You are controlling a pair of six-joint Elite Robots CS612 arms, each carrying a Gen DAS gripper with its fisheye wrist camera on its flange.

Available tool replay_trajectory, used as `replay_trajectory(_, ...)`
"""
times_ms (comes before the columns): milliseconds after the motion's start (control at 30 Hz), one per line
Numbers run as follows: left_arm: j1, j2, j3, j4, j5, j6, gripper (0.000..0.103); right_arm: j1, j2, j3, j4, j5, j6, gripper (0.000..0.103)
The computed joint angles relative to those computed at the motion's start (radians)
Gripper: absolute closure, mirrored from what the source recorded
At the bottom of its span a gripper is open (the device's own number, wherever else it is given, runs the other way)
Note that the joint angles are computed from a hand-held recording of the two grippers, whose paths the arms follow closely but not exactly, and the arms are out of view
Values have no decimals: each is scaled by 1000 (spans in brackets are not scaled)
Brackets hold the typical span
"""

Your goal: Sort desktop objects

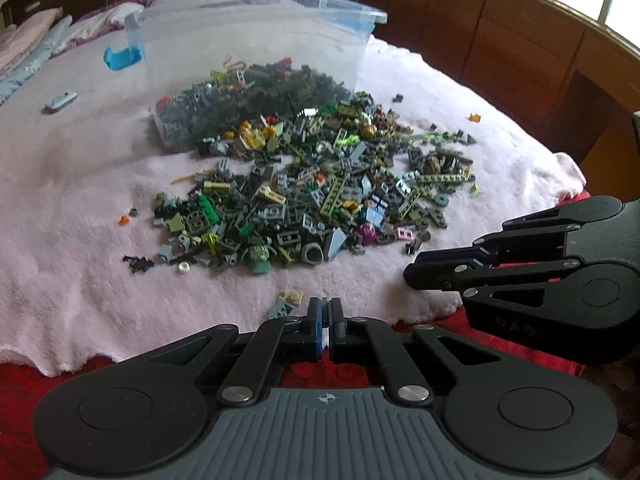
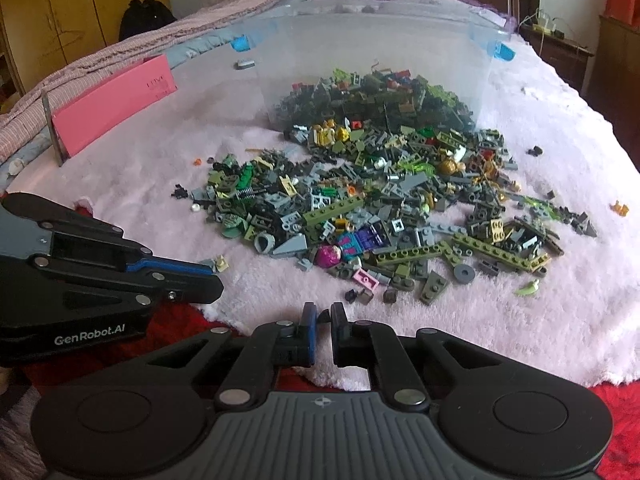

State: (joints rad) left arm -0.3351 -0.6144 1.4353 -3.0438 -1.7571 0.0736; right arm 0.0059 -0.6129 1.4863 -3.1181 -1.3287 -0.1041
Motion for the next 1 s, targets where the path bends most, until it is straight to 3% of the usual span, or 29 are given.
replay_trajectory(500, 1, -7, -24, -66, -2, -10, 98, -1, -14, -9, -58, 20, -12, 95)
replay_trajectory(1000, 6, 35, -167, -106, 59, 18, 98, -3, 3, -112, -114, 24, -57, 95)
